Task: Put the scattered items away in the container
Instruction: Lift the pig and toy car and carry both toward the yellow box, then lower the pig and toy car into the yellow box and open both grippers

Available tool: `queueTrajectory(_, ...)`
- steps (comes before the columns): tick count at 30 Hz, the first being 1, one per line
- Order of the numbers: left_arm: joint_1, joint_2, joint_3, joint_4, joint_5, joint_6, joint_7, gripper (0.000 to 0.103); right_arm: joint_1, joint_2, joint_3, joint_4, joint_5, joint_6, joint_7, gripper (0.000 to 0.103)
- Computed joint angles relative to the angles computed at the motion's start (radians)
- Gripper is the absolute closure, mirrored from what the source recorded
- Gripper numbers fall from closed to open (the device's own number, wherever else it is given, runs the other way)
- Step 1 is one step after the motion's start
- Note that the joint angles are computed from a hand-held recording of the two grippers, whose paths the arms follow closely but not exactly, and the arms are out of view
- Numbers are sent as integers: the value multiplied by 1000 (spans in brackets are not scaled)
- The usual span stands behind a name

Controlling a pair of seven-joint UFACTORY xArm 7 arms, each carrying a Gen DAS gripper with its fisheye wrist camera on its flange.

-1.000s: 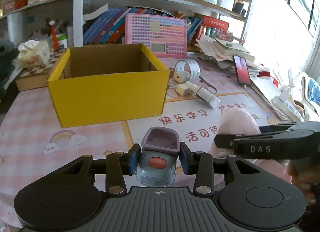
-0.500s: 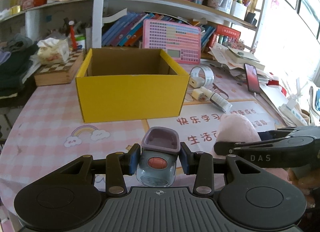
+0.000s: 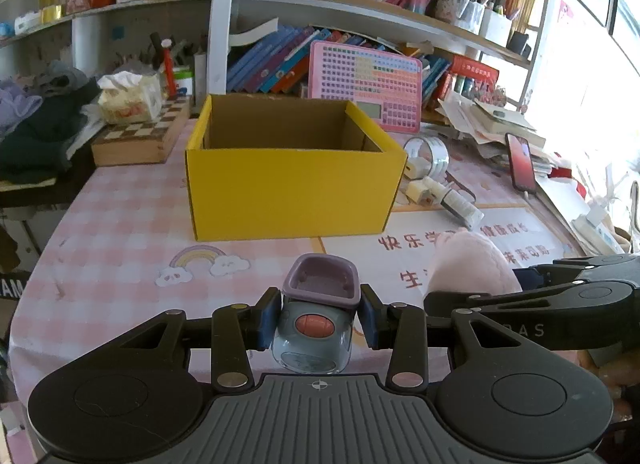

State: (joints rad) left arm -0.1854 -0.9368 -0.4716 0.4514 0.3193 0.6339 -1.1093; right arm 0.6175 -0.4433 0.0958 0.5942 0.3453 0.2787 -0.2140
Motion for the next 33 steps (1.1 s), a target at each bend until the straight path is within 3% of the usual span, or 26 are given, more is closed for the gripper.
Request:
queueTrajectory(19, 11, -44, 16, -14, 12, -29, 45, 63, 7, -23, 20, -8, -33, -40, 33, 36)
queueTrajectory(33, 68, -64, 24, -20, 9, -65, 68, 63, 73, 41, -29, 51, 3, -92, -57, 36)
